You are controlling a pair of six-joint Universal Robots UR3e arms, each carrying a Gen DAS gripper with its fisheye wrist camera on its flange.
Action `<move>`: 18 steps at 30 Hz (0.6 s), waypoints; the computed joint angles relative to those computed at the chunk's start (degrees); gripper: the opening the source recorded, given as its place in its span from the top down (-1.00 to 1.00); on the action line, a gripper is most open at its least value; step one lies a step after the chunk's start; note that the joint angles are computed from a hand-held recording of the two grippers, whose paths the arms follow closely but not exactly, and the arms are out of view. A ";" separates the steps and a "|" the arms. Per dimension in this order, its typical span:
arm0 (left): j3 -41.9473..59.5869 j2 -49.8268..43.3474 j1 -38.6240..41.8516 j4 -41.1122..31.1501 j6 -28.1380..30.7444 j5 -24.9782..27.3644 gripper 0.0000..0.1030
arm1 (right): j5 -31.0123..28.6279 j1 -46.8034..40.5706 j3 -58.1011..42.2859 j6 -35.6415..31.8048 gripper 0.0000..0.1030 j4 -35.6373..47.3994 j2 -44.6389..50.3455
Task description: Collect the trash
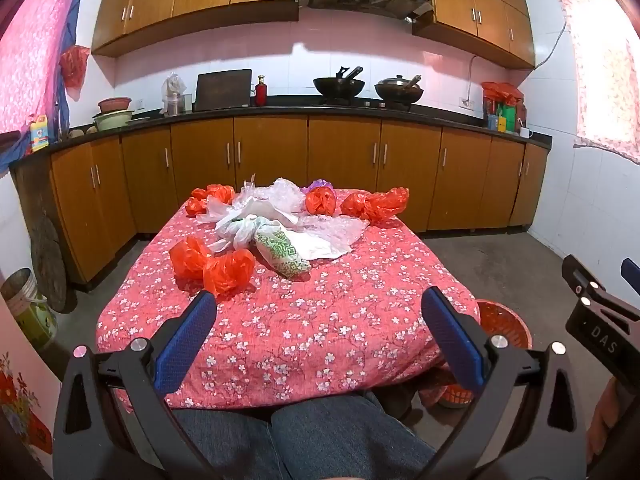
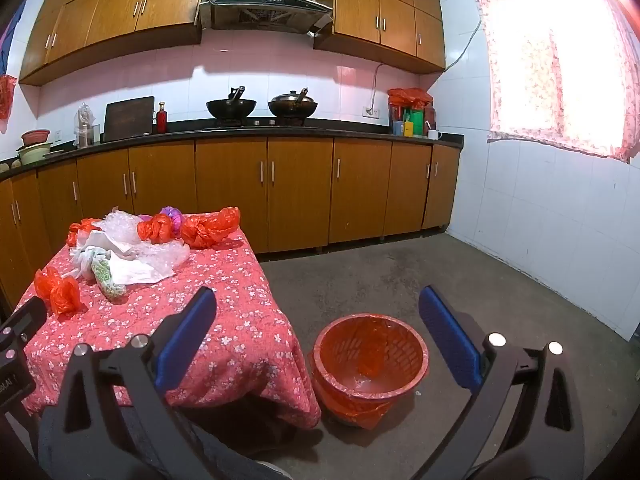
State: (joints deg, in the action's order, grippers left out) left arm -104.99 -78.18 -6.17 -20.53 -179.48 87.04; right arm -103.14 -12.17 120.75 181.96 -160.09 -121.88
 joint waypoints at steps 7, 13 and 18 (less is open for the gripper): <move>0.11 -0.05 -0.02 -0.19 -0.10 0.06 -0.97 | 0.45 -0.45 0.12 0.16 -0.92 0.34 -0.48; 0.13 -0.03 0.01 -0.26 -0.15 0.01 -0.97 | 0.67 -0.58 0.13 0.16 -0.92 0.47 -0.62; 0.16 -0.02 0.02 -0.35 -0.19 -0.02 -0.97 | 0.55 -0.48 0.08 0.24 -0.92 0.52 -0.61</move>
